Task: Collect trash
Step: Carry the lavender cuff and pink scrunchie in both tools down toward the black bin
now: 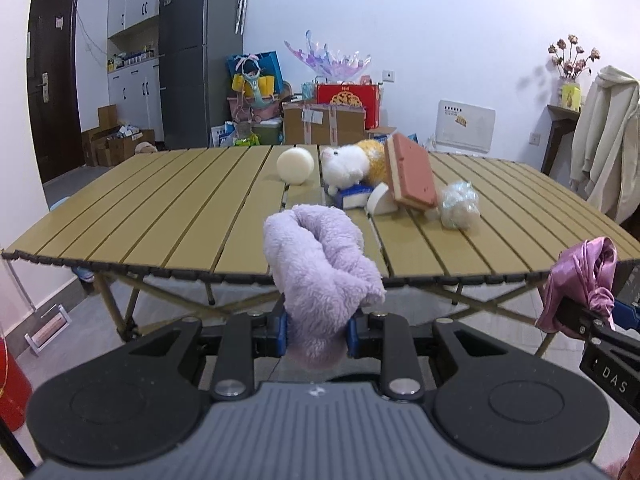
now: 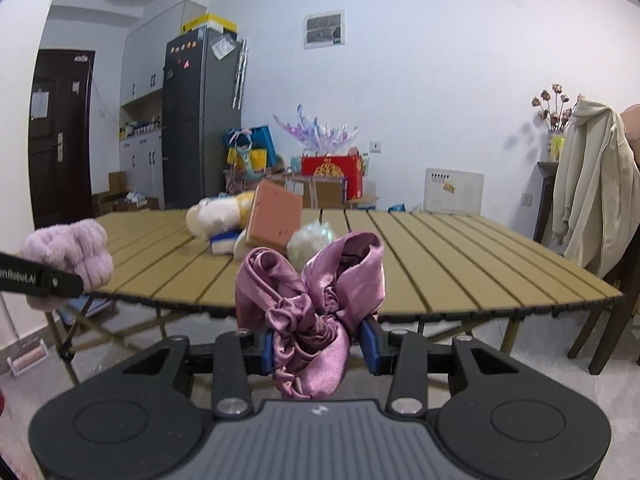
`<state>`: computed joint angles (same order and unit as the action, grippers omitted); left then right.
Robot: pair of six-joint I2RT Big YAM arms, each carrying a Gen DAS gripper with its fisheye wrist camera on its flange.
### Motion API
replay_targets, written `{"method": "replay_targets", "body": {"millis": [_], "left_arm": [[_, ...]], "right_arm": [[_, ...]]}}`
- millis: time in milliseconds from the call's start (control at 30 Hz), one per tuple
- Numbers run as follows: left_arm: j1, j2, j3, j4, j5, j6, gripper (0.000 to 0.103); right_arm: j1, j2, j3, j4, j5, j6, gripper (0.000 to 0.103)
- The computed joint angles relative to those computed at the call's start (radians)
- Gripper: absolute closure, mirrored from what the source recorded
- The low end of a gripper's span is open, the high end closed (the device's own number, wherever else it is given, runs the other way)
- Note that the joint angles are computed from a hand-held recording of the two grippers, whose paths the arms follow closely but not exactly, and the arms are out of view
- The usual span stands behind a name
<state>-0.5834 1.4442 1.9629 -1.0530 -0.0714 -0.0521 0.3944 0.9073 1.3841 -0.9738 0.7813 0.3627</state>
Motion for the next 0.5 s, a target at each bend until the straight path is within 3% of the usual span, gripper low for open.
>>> {"method": "replay_targets", "body": {"millis": [267, 500], "left_arm": [[0.021, -0.072, -0.096, -0.039, 0.011, 0.014, 0.077], [0.031, -0.115, -0.177, -0.074, 0.014, 0.019, 0.077]], "right_arm": [[0.115, -0.016, -0.005, -0.189, 0.035, 0.184, 0.063], [0.167, -0.022, -0.028, -0.300, 0.020, 0.302, 0.063]]}}
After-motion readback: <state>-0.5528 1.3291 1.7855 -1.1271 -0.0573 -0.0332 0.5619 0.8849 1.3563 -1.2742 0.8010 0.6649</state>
